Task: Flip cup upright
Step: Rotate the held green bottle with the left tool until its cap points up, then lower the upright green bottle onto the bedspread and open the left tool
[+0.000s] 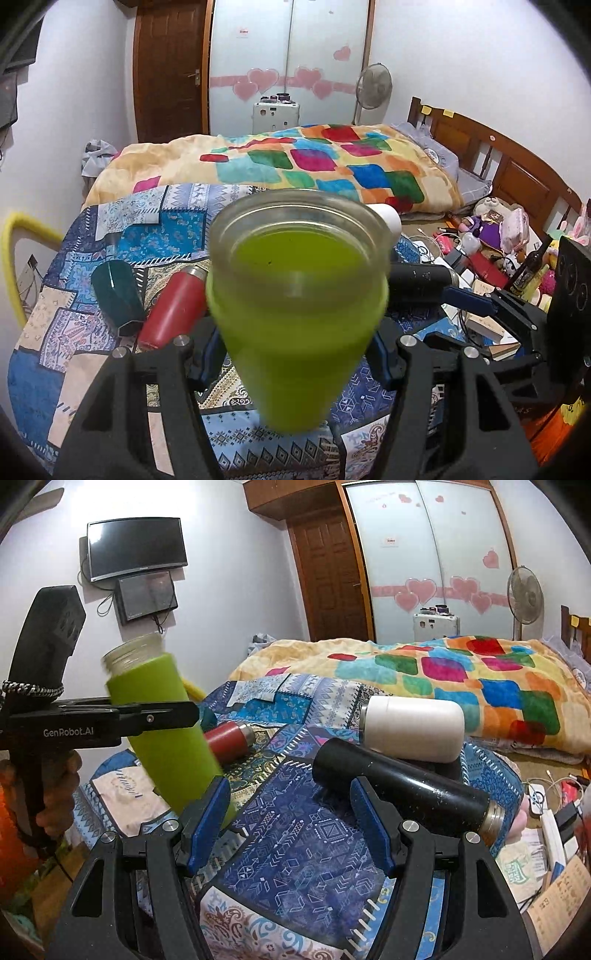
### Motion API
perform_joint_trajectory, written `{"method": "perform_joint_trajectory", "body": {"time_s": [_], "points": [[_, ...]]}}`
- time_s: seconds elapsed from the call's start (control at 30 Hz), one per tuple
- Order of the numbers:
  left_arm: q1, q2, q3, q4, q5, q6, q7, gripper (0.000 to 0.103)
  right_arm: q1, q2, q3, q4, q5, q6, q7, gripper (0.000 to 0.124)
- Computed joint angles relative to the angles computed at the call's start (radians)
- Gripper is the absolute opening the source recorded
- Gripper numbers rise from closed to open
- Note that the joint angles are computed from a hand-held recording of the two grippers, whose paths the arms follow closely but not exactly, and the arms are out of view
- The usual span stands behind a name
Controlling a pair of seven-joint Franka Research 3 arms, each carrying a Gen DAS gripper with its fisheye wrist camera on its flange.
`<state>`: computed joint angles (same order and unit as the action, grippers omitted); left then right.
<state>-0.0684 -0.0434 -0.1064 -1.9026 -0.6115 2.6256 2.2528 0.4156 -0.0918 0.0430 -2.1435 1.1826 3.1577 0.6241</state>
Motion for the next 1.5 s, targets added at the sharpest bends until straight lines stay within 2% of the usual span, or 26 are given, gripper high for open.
{"method": "perform_joint_trajectory", "body": {"time_s": [0.23,0.63,0.9,1.13,1.3,1.5], "points": [[-0.007,-0.006,-0.003,-0.033,0.018,0.026,0.011,0.063,0.001,0.001,-0.003,0.012,0.071,-0.015,-0.063,0.064],[0.005,0.047,-0.022,0.0,0.069,0.007,-0.032,0.063,-0.011,0.01,0.009,0.015,0.075,-0.014,-0.058,0.064],[0.001,0.058,-0.04,-0.012,0.079,0.075,-0.044,0.063,-0.024,0.016,0.016,0.01,0.035,-0.012,-0.01,0.064],[0.003,0.032,-0.042,-0.04,0.019,0.121,-0.018,0.064,-0.016,-0.002,0.016,-0.001,0.018,0.008,0.007,0.065],[-0.035,-0.055,-0.011,-0.12,-0.055,0.196,0.085,0.065,0.025,-0.042,-0.002,-0.019,0.029,0.047,0.009,0.065],[-0.131,-0.195,0.084,-0.225,-0.193,0.238,0.214,0.065,0.134,-0.113,-0.051,-0.047,0.036,0.138,-0.004,0.065]]}}
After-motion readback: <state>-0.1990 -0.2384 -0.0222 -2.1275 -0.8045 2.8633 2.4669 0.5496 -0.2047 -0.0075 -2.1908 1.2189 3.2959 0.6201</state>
